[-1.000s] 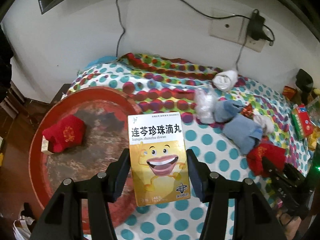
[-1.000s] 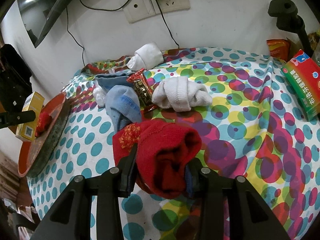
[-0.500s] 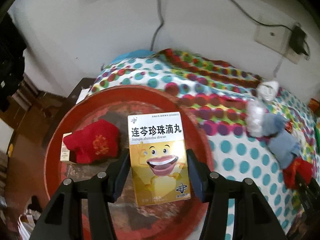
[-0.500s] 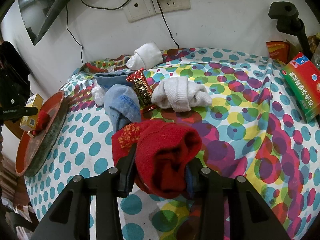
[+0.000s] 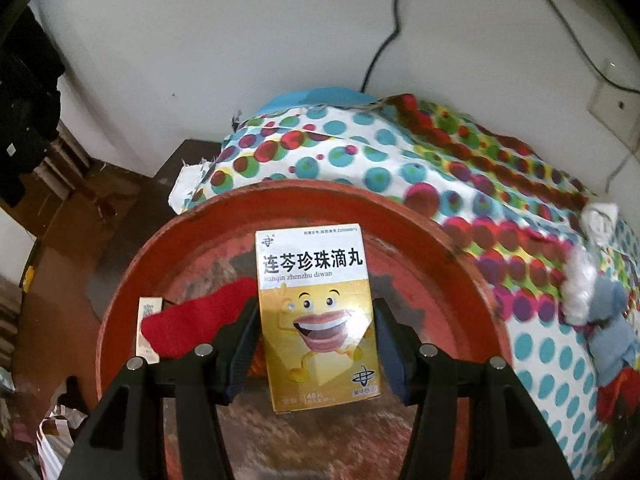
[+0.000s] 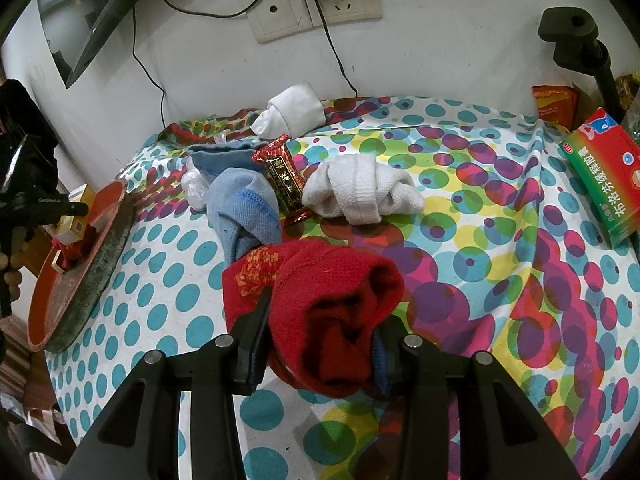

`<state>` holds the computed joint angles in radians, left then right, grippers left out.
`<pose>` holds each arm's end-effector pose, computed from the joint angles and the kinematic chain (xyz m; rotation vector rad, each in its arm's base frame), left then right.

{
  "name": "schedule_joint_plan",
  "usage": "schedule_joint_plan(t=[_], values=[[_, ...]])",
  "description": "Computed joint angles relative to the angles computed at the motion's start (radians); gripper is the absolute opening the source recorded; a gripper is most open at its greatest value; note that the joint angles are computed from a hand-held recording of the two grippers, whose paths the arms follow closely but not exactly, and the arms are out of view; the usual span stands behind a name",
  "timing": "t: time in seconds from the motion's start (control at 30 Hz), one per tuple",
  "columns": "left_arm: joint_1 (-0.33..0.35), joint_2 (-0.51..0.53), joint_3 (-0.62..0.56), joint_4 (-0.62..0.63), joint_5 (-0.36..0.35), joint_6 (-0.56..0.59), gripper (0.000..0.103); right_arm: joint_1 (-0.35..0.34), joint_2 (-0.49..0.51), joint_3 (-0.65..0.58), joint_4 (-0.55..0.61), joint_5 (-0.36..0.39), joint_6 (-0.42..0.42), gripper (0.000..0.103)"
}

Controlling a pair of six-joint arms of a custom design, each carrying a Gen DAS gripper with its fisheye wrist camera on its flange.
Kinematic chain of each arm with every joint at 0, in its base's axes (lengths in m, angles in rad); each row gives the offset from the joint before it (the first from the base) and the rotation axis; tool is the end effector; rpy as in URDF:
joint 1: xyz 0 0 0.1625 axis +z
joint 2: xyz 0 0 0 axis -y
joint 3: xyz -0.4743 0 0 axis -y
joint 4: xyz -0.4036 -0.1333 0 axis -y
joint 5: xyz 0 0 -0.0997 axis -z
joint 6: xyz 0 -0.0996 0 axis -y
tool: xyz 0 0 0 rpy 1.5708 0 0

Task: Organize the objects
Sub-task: 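Carry the yellow box onto the red tray and open the left gripper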

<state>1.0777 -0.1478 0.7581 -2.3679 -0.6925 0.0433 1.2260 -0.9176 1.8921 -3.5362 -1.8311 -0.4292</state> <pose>-0.2456 -0.9007 -0.0429 0.5089 2.2312 -0.4483 -0.1184 -0.6482 0.2359 -0.0665 -2.3395 1.0530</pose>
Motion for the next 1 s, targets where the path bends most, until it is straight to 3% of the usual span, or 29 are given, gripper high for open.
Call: schedule_joint_plan(t=[0.2, 0.47, 0.67, 0.9, 1.0], values=[[0.024, 0.041, -0.096, 0.049, 0.013, -0.006, 0.056, 0.001, 0.001, -0.001, -0.001, -0.002, 0.0, 0.038], [0.031, 0.051, -0.095, -0.03, 0.039, 0.071, 0.057, 0.006, 0.007, -0.003, -0.008, -0.021, -0.012, 0.039], [0.038, 0.002, -0.02, -0.074, -0.028, 0.081, 0.057, 0.017, 0.02, -0.011, -0.021, -0.057, -0.028, 0.041], [0.039, -0.063, 0.104, -0.2, -0.101, 0.214, 0.061, 0.025, 0.028, -0.018, -0.029, -0.085, -0.042, 0.043], [0.043, -0.089, 0.135, -0.207, -0.139, 0.22, 0.062, 0.027, 0.03, -0.02, -0.03, -0.092, -0.044, 0.043]])
